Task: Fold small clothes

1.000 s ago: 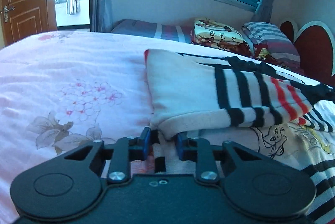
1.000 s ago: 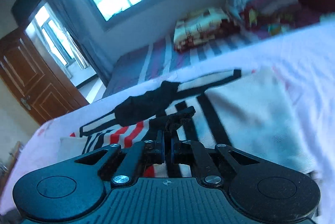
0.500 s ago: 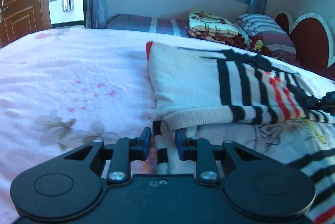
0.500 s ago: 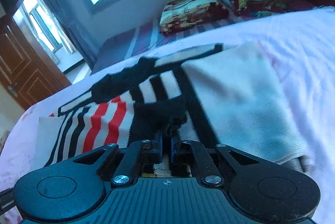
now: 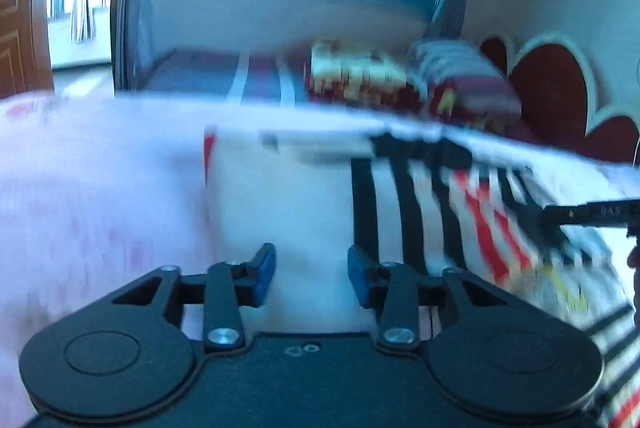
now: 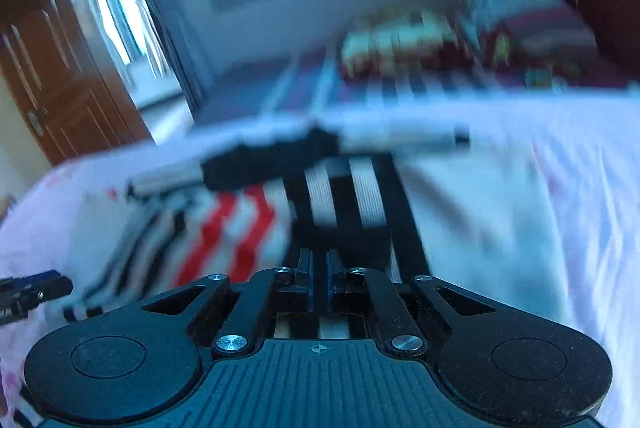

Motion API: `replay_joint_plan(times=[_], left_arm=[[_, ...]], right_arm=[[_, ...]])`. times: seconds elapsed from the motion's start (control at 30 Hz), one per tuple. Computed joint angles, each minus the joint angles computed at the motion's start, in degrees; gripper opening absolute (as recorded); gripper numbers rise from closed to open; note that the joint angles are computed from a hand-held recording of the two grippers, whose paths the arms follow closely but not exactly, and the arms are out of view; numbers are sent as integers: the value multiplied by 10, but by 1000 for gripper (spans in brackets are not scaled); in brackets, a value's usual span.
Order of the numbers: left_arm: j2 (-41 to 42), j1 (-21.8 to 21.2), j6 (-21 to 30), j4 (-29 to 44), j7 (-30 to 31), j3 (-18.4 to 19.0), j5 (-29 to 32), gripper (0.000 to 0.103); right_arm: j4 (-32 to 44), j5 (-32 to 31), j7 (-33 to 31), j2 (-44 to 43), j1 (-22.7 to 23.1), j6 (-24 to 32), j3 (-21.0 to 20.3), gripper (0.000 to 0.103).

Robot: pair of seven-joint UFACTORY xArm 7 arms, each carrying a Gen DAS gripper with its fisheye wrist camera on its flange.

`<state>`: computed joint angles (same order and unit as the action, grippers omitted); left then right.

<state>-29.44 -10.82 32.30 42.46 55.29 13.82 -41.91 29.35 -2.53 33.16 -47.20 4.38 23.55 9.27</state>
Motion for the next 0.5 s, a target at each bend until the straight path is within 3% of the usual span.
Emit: replay_joint_plan(times=[0.13,0.3,0.37,0.43,0.5], left_arm=[[109,-17,-47,81,13,-11,-23,44],[208,12,-64,145,23,-55,-3,45],[222,25,-48,154,46,-56,-37,54],[227,45,-19,165,48,-58,-51,55],[213,62,-24,153,47,-70,-45,55]], right_arm=[[51,-5,-13,92,1,-41,0,5],[95,3,-45,195,34,-99,-6,5],[119,-21,-27,240,7,-91,21,4],[117,-60,22,249,-35,-108,50,4],[125,-66,40,247,-32,-90,47,5]])
